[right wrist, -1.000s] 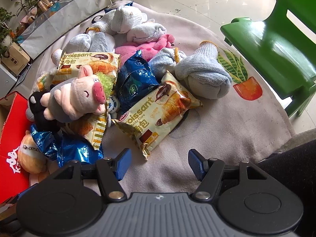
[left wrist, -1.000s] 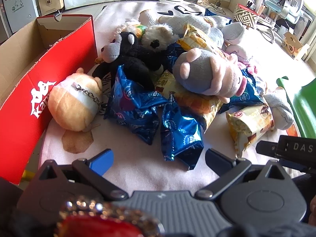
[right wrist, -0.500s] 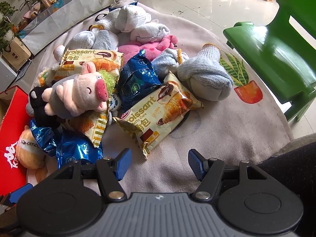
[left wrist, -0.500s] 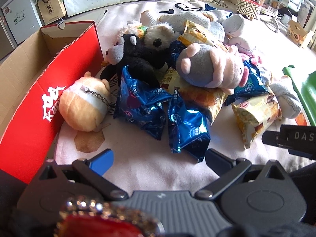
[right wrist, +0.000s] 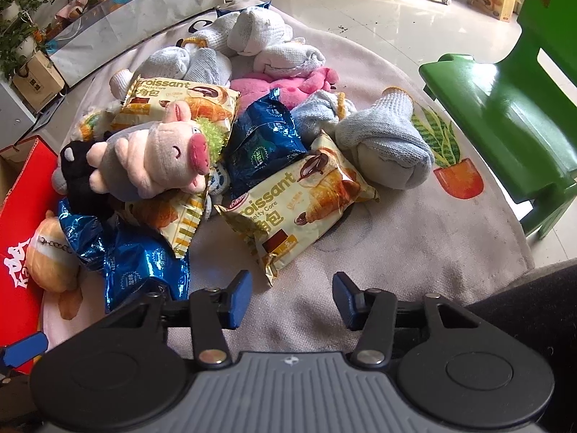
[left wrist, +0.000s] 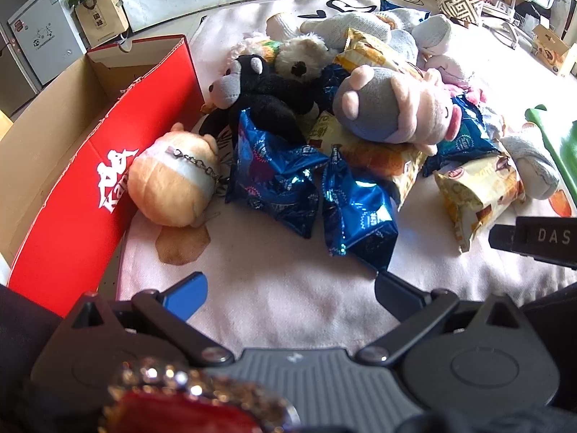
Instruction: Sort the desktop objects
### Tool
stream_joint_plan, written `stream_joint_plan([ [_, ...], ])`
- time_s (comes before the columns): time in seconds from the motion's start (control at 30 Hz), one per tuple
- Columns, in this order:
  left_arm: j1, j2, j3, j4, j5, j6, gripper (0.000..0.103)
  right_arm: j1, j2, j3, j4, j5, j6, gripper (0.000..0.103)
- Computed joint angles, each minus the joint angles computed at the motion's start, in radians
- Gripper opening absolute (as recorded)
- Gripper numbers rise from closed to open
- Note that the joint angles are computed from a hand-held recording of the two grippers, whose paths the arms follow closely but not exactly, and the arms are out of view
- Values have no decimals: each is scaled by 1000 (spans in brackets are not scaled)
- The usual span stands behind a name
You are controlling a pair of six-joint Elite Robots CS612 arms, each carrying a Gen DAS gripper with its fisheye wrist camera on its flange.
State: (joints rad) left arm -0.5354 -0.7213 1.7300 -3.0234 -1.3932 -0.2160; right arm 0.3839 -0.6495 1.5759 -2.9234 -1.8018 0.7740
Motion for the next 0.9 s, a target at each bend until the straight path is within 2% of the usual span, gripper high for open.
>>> stream_joint_plan([
  [0.1,1,3,-2,1,6,-8,97,-2,1,2,-6,8,4,26],
  [0.13,2,3,-4,4,3,-7,89,-3,2,3,-9,16,3,16],
  [0.17,3,4,-7,13,-2,-7,81,-4,3,3,-12,22,1,11],
  [0.37,8,11,-23,63,-16,-19,51,5,12,-1,-48,-12,-34,5],
  [0.5,11,16,-27,53,-27,-27,40,2,17,-10,-35,-4,-29,5],
  [0.57,10,17,-28,49,-24,-21,29,1,20,-11,-38,-2,-18,5],
  [0.63,9,18,-31,53,-20,-20,27,-3,20,-10,-40,12,-7,6],
  [0.7,10,18,-35,63,-24,-33,32,-6,21,-12,-34,26,8,18],
  [0.73,10,18,-38,71,-25,-45,48,-7,22,-13,-30,24,17,34],
  [0.77,11,18,-40,75,-27,-56,72,-6,23,-15,-21,15,32,51],
  [0.83,12,18,-36,52,-23,-70,101,-5,23,-17,-14,-7,56,59],
  [0.9,11,18,-34,33,-17,-69,102,-6,24,-15,-24,-8,64,61],
])
